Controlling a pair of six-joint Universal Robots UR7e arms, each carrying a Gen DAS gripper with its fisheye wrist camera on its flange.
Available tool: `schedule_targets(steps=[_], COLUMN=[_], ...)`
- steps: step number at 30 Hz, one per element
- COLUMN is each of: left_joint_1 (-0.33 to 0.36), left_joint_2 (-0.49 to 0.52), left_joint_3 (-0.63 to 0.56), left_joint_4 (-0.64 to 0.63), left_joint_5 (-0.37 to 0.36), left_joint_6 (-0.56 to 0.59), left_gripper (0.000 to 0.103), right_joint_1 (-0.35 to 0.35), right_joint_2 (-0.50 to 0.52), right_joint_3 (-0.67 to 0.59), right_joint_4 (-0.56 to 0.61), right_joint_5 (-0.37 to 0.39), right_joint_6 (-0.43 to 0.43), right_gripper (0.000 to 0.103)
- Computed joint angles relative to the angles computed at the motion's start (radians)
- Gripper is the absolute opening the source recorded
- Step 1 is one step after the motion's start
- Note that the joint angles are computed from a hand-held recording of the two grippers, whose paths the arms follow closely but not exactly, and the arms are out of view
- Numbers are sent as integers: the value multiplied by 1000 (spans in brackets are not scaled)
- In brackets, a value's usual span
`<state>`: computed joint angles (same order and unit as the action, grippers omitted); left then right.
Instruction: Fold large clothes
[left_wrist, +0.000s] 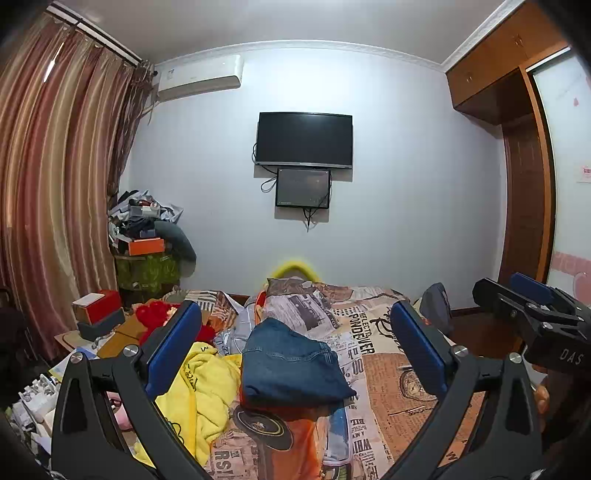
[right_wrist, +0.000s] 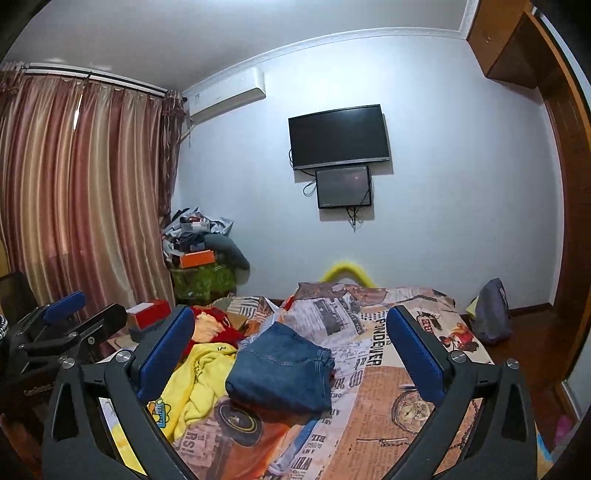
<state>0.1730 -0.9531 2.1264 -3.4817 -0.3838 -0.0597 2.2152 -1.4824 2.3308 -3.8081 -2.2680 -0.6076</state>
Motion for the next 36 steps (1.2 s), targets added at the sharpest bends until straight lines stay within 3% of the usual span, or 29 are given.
schedule_targets(steps=[15, 36], left_joint_1=[22, 30], left_joint_2=[-10, -16], left_joint_3=[13, 24], left_joint_4=[60, 66], left_joint_5=[-8, -30], left_joint_6=[-73, -75], left_gripper=[103, 103], right_joint_1=[8, 13], right_joint_2=[-24, -40], right_joint_3=[4, 3], right_joint_4=[56, 78], right_joint_5=[-27, -33], right_joint_6=[33, 38], right_gripper=[103, 103])
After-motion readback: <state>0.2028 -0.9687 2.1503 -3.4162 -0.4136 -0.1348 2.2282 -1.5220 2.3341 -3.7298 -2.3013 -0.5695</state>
